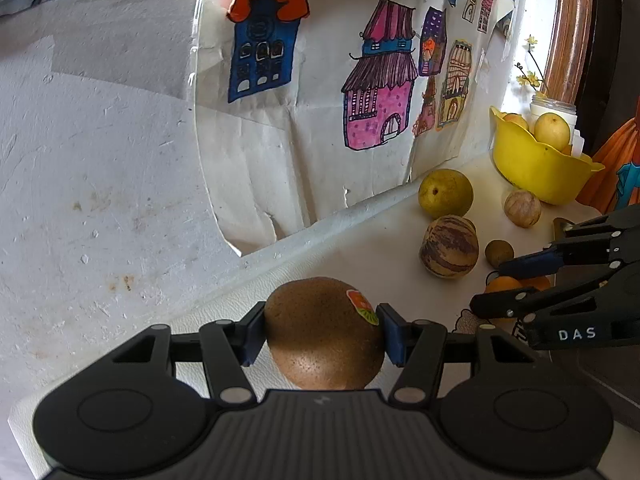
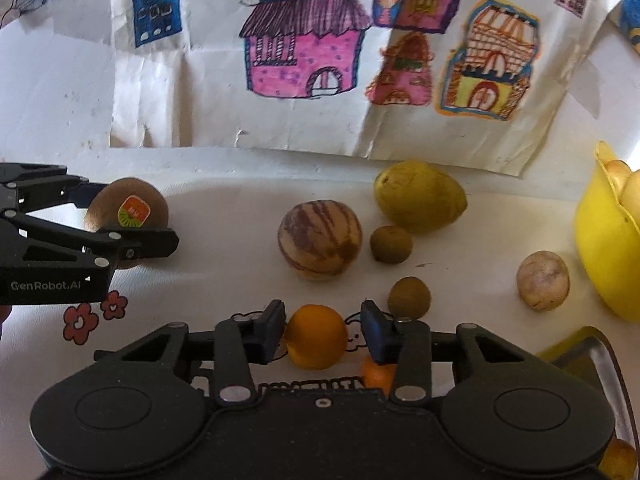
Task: Organize fruits
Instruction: 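Grasp the brown kiwi with left tool while right tool grasps a small orange, then carry the kiwi in the left tool and the orange in the right tool to the tray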
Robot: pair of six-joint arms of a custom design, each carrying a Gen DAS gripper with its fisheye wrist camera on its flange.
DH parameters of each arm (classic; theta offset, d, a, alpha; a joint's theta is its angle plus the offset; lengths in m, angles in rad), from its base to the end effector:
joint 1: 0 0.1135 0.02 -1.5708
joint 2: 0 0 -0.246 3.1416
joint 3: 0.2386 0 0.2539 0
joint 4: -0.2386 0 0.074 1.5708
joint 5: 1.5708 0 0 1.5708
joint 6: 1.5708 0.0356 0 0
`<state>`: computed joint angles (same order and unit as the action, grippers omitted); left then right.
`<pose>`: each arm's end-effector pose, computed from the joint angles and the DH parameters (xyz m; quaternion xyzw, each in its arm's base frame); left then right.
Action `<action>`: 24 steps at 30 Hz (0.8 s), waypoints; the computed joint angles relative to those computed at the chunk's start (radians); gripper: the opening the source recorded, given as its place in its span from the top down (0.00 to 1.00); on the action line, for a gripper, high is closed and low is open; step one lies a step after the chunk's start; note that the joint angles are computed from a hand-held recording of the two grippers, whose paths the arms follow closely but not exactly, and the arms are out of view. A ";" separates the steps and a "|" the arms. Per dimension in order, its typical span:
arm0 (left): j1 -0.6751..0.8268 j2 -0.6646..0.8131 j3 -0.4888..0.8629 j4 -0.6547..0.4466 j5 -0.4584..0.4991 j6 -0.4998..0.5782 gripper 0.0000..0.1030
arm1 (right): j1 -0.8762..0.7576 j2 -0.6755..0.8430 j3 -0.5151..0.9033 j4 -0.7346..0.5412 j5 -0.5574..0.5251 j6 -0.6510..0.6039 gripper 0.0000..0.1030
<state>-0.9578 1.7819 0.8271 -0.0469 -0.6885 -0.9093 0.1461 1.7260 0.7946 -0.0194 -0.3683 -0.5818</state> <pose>0.2013 -0.2469 0.1019 -0.0728 0.9055 -0.0197 0.4176 0.3105 0.0586 0.1071 -0.3855 0.8550 0.1054 0.3305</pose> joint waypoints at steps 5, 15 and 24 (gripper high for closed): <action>0.000 -0.003 -0.004 0.002 0.001 0.000 0.40 | 0.008 0.021 0.019 -0.013 0.005 0.004 0.58; 0.001 0.009 0.019 -0.018 -0.002 0.006 0.40 | -0.019 0.030 0.053 -0.092 -0.048 0.037 0.67; -0.003 0.039 0.067 -0.065 -0.014 -0.007 0.40 | -0.034 -0.037 -0.037 -0.036 -0.070 0.079 0.69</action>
